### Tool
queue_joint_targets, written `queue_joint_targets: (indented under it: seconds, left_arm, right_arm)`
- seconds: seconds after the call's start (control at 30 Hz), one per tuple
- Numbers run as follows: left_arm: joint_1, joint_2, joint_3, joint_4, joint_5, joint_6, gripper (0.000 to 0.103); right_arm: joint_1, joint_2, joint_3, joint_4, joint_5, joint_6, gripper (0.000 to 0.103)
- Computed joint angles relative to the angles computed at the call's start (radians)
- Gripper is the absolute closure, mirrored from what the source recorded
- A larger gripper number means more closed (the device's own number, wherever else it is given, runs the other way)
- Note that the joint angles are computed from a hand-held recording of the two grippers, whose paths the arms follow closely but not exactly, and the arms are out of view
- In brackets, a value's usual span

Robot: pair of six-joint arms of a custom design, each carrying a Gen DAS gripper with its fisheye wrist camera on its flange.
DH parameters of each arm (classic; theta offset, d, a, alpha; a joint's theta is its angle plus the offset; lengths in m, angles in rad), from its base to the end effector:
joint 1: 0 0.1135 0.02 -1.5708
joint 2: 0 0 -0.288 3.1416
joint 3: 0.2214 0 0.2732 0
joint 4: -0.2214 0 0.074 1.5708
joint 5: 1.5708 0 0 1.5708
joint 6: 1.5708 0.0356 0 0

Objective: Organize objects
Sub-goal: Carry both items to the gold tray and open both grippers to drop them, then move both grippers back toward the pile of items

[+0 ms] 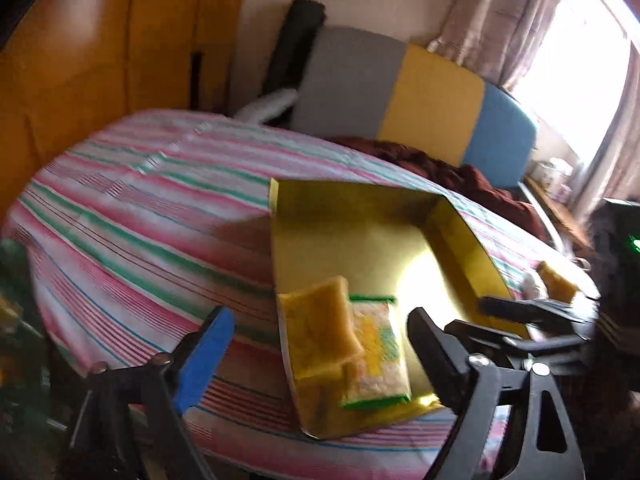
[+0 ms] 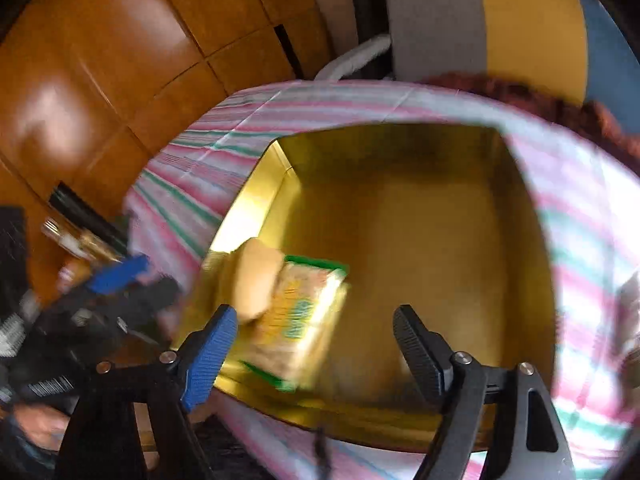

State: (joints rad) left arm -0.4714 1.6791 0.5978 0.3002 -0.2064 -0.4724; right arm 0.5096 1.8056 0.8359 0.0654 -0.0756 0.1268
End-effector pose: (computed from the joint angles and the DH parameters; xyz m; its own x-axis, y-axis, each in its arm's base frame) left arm 0.2766 -0.1328 0.1162 -0.7018 -0.1421 -0.6980 -0.0051 0.9809 -0.1946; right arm 0.3085 0.1755 0.1216 -0.7473 -0.2731 -0.6058 -0.4362 0.8894 0.1371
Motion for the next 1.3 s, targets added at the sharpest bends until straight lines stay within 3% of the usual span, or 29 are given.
queue_joint_targets:
  seconds: [0.13, 0.2, 0.27, 0.3, 0.37, 0.77, 1.3]
  left_arm:
    - [-0.058, -0.013, -0.003, 0.015, -0.164, 0.013, 0.002]
    - [-0.082, -0.017, -0.002, 0.014, -0.226, 0.025, 0.000]
    - [-0.095, -0.033, -0.017, 0.035, -0.246, 0.034, 0.000]
    - [-0.102, -0.043, -0.027, 0.045, -0.255, 0.036, 0.000]
    - [-0.120, -0.050, -0.033, 0.057, -0.281, 0.050, 0.000]
    - [-0.217, -0.043, 0.054, -0.076, -0.372, 0.084, 0.000]
    - [-0.335, 0.038, 0.166, -0.141, -0.384, 0.148, 0.000]
  right_arm:
    - [0.088, -0.092, -0.129, 0.187, 0.248, -0.050, 0.021]
    - [0.101, -0.112, -0.158, 0.210, 0.332, -0.038, 0.021]
    - [0.078, -0.099, -0.138, 0.162, 0.272, -0.014, 0.022]
    - [0.051, -0.092, -0.129, 0.128, 0.210, 0.011, 0.026]
    - [0.044, -0.086, -0.135, 0.126, 0.213, 0.040, 0.033]
    - [-0.048, -0.214, -0.283, 0.189, 0.177, 0.071, 0.033]
    - [-0.315, -0.378, -0.409, 0.175, 0.086, 0.030, 0.033]
